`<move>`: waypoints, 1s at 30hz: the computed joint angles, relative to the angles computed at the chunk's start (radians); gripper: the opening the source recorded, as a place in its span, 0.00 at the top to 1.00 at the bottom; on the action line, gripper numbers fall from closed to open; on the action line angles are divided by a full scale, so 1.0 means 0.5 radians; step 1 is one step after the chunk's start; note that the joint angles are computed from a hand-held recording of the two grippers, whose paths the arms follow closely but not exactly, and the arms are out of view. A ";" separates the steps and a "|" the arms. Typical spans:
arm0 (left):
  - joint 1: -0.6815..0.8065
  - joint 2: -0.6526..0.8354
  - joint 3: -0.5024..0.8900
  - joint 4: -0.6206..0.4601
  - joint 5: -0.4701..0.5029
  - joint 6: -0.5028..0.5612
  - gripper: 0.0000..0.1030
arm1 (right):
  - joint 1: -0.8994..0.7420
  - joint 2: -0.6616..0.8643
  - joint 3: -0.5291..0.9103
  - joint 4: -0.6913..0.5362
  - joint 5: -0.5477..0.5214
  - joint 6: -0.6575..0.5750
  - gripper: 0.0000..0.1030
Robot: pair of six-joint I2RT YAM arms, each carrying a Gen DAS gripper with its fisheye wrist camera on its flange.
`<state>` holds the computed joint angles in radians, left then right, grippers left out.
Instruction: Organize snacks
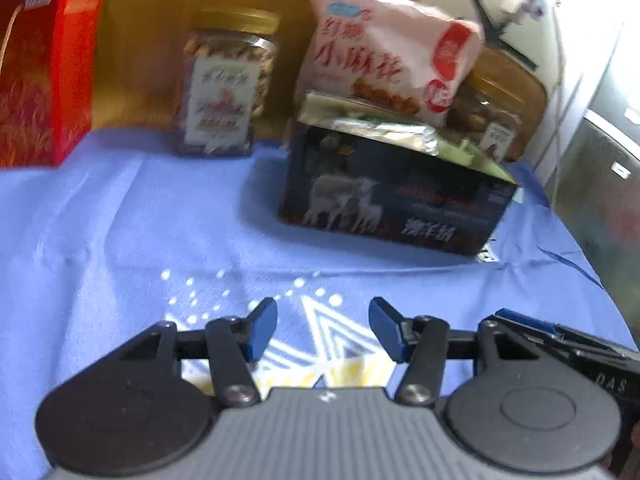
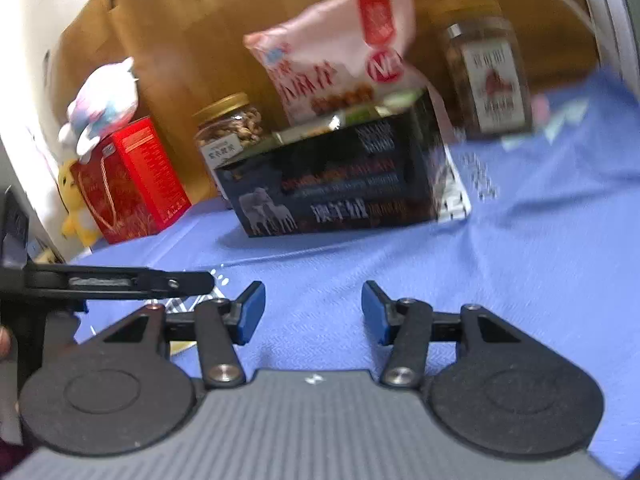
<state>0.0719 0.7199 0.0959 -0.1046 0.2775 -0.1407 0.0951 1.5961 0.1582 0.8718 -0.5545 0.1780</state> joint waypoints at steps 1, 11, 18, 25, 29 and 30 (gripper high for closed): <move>0.038 -0.005 -0.003 -0.004 0.049 0.004 0.49 | -0.026 0.024 0.037 -0.038 -0.070 -0.019 0.45; -0.203 -0.080 0.001 -0.067 -0.237 -0.029 0.49 | 0.043 0.004 0.129 -0.239 -0.187 -0.248 0.21; -0.319 -0.050 0.010 -0.049 -0.366 -0.056 0.49 | 0.024 0.028 0.123 -0.202 -0.205 -0.226 0.21; -0.371 -0.069 0.011 -0.070 -0.425 -0.076 0.49 | 0.021 0.027 0.114 -0.183 -0.206 -0.206 0.22; -0.258 -0.099 -0.005 -0.071 -0.295 -0.061 0.49 | 0.013 0.030 0.111 -0.171 -0.215 -0.194 0.22; -0.231 -0.105 -0.011 -0.069 -0.265 -0.057 0.49 | 0.017 0.027 0.109 -0.172 -0.209 -0.195 0.22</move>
<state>-0.0437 0.6676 0.0906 -0.1391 0.1449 -0.1692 0.1039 1.6093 0.2126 0.7860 -0.6587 0.0807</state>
